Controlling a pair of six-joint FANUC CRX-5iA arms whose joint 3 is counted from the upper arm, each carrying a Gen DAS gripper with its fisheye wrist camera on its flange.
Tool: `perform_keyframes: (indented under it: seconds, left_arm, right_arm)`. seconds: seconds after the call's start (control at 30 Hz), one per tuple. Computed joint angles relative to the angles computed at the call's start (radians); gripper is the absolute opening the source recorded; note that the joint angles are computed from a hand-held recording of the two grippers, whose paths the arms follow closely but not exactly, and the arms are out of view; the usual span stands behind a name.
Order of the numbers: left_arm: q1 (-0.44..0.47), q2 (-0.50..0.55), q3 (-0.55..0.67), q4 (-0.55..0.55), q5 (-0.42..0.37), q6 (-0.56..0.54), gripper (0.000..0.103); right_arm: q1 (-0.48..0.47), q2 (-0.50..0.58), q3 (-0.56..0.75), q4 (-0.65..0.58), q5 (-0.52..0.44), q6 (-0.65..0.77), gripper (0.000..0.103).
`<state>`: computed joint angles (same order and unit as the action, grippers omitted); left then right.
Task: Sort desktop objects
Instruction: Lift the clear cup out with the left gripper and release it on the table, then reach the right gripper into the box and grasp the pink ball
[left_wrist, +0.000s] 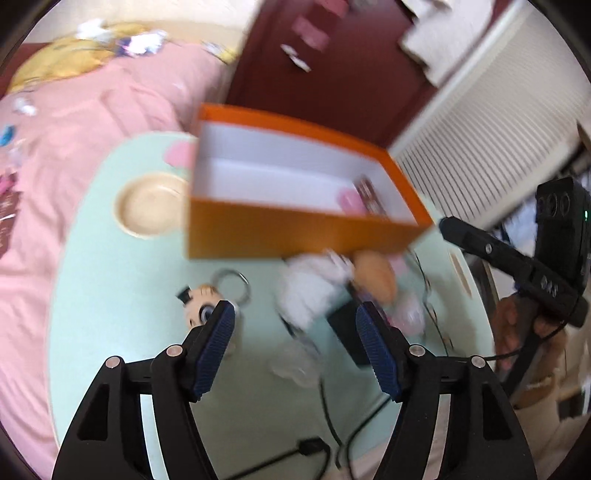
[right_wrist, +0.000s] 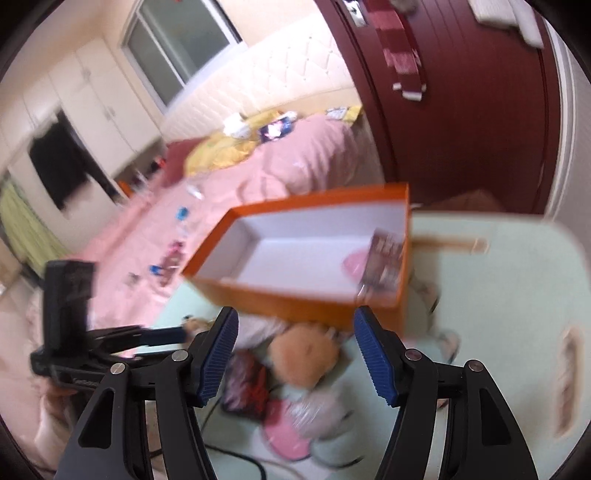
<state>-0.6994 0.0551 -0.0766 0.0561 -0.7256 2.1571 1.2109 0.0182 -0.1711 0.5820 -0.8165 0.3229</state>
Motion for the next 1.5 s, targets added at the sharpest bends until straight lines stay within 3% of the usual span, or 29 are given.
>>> perform_keyframes:
  seconds: [0.13,0.23,0.3,0.37,0.6,0.7,0.8,0.87,1.0,1.2,1.33,1.5]
  left_arm:
    - [-0.036,-0.029,-0.010,-0.157,0.063,0.155,0.069]
    - [-0.026,-0.054,-0.071,-0.113,0.159,0.105,0.069]
    - [-0.032,-0.053,-0.075,-0.120,0.175,0.102,0.069]
    - [-0.025,-0.056,-0.088,-0.101,0.177,0.077,0.069]
    - [0.002,-0.097,-0.165,-0.052,0.236,0.081,0.070]
    - [0.022,-0.115,-0.208,0.003,0.273,0.063,0.077]
    - [0.045,-0.133,-0.273,0.112,0.334,0.004,0.077]
    - [0.051,-0.137,-0.284,0.130,0.340,-0.001,0.077]
    - [0.051,-0.135,-0.283,0.130,0.337,-0.005,0.077]
    - [0.047,-0.126,-0.300,0.208,0.355,-0.083,0.077]
    - [0.047,-0.125,-0.305,0.227,0.355,-0.104,0.077]
    - [0.049,-0.130,-0.312,0.239,0.358,-0.116,0.077]
  right_arm:
    - [-0.066,0.163,0.287,-0.144,-0.239,0.279,0.065]
    - [-0.106,0.292,0.474,-0.206,-0.389,0.458,0.056]
    - [-0.129,0.370,0.591,-0.262,-0.473,0.566,0.043]
    - [-0.160,0.455,0.728,-0.346,-0.568,0.670,0.040]
    - [-0.206,0.673,1.034,-0.351,-0.871,0.749,0.038]
    - [-0.219,0.745,1.122,-0.354,-0.973,0.757,0.042]
    - [-0.258,0.734,1.162,-0.514,-0.956,0.715,0.043]
    - [-0.280,0.707,1.154,-0.582,-0.915,0.691,0.042]
    - [-0.241,0.726,1.172,-0.465,-0.957,0.724,0.042]
    - [-0.221,0.810,1.306,-0.487,-1.123,0.845,0.043]
    - [-0.201,0.868,1.381,-0.437,-1.169,0.889,0.043]
    - [-0.236,0.892,1.432,-0.567,-1.207,0.840,0.042]
